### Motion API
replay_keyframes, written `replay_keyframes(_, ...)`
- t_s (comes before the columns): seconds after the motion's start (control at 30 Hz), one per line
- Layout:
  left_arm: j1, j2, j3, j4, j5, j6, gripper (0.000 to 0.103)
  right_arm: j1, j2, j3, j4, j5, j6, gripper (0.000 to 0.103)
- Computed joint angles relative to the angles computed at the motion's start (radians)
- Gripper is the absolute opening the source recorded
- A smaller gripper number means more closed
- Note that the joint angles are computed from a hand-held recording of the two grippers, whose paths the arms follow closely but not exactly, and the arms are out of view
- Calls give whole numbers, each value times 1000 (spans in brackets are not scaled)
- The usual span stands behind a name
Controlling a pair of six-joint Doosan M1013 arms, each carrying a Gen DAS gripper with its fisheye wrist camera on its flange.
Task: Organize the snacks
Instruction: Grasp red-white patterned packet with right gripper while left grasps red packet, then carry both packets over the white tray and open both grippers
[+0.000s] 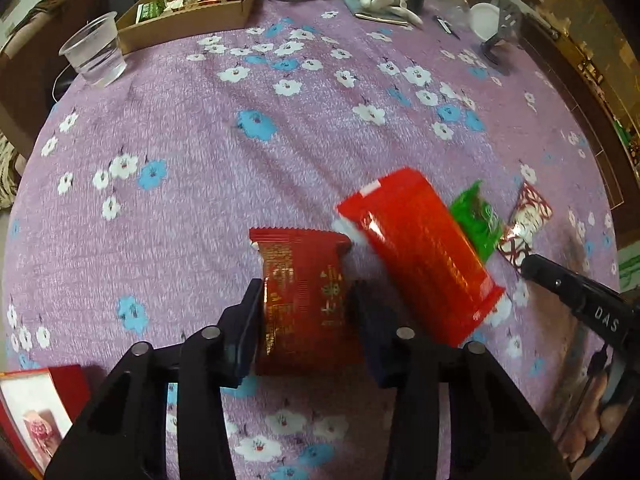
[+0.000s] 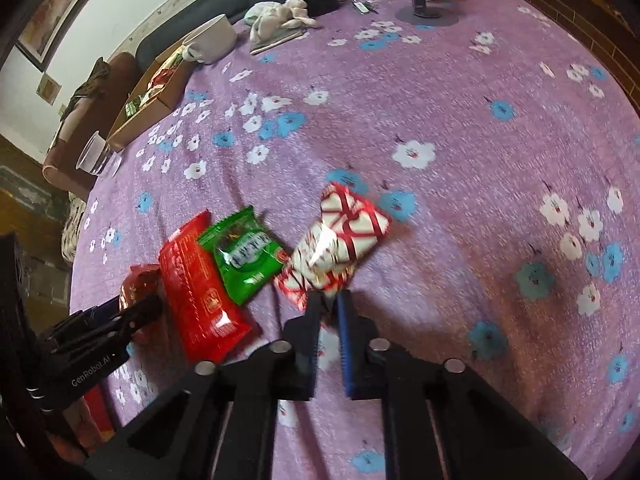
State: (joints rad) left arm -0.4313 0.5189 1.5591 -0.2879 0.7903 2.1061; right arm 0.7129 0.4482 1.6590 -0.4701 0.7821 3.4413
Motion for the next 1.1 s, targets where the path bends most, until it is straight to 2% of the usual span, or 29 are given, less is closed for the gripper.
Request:
replay_keyframes(0.1, 15, -13, 20, -25, 9, 24, 37, -1, -27, 49, 3, -82, 41, 1)
replay_keyframes(0.17, 21, -17, 27, -37, 18, 32, 36, -6, -49, 86, 10, -158, 84, 10)
replay_keyframes(0.23, 25, -29, 34, -46, 26, 41, 36, -1, -64, 97, -28, -151, 133, 11)
replay_keyframes(0.3, 33, -38, 41, -60, 38, 56, 36, -4, -70, 94, -48, -135, 140, 20)
replay_keyframes(0.37, 38, -40, 43, -75, 60, 65, 36, -15, -73, 87, -54, -136, 136, 37)
replay_keyframes(0.43, 45, -45, 47, -88, 80, 68, 36, -27, -66, 72, -35, -123, 112, 39)
replay_keyframes(0.6, 66, -64, 72, -109, 102, 73, 36, -59, -14, 13, 84, -86, -23, 38)
replay_keyframes(0.67, 75, -67, 75, -125, 116, 64, 37, -55, 9, -18, 70, -26, -34, 31)
replay_keyframes(0.77, 79, -69, 78, -135, 118, 65, 42, -41, 20, -34, 35, 17, -35, 26)
replay_keyframes(0.83, 69, -66, 74, -133, 120, 57, 54, -34, 18, -32, 31, 18, -45, 24)
replay_keyframes(0.9, 55, -58, 68, -150, 133, 73, 83, -27, 9, -22, 41, 8, -57, 23)
replay_keyframes(0.93, 45, -59, 71, -136, 126, 80, 86, -23, 5, -16, 52, 1, -70, 23)
replay_keyframes(1.0, 20, -72, 93, -75, 63, 78, 88, -12, -4, -5, 67, -4, -88, 23)
replay_keyframes(1.03, 9, -80, 109, -50, 23, 90, 88, -6, -9, 1, 81, -5, -101, 20)
replay_keyframes(1.07, 2, -88, 126, -35, -18, 108, 88, -1, -12, 6, 95, -5, -113, 11)
replay_keyframes(1.1, -2, -93, 138, -29, -47, 121, 85, 4, -15, 10, 105, 1, -119, 8)
